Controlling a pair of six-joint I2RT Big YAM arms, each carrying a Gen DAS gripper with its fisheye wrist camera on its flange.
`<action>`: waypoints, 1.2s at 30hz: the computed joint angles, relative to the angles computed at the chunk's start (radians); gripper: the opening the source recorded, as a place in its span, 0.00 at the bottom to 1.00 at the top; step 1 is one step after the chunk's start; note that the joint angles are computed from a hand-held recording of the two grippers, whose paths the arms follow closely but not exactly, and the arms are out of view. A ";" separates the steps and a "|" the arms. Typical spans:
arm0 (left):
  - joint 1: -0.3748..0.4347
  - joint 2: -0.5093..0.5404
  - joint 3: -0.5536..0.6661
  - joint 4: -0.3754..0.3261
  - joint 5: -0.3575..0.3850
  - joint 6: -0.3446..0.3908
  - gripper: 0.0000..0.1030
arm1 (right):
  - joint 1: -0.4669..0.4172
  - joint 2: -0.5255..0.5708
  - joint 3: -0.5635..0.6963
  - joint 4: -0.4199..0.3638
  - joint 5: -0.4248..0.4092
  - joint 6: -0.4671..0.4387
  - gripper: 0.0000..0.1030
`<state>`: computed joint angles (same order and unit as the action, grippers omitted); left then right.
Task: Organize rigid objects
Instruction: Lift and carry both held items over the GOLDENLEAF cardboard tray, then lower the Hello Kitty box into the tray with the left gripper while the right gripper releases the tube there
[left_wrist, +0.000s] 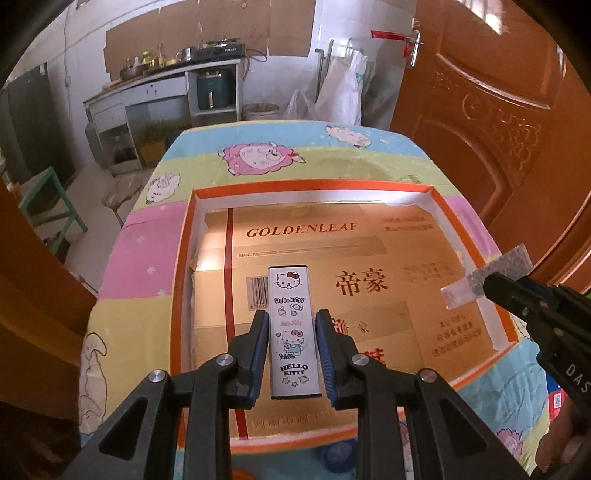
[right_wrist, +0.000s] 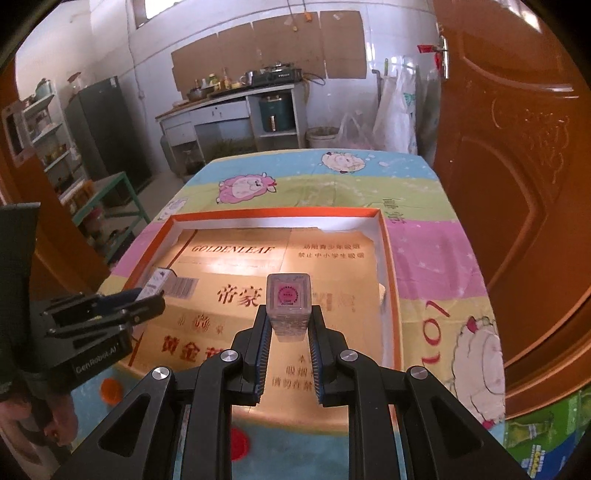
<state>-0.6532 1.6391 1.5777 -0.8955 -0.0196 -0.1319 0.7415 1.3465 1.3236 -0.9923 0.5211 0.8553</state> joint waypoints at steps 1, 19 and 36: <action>0.002 0.007 0.004 0.002 0.000 0.000 0.26 | -0.006 0.002 -0.001 0.008 -0.004 -0.008 0.19; 0.013 0.067 0.029 -0.018 0.015 -0.006 0.26 | -0.015 -0.001 -0.093 0.132 -0.003 -0.049 0.19; 0.011 0.058 0.002 -0.001 0.004 0.004 0.26 | -0.008 0.041 -0.100 0.036 -0.057 -0.016 0.20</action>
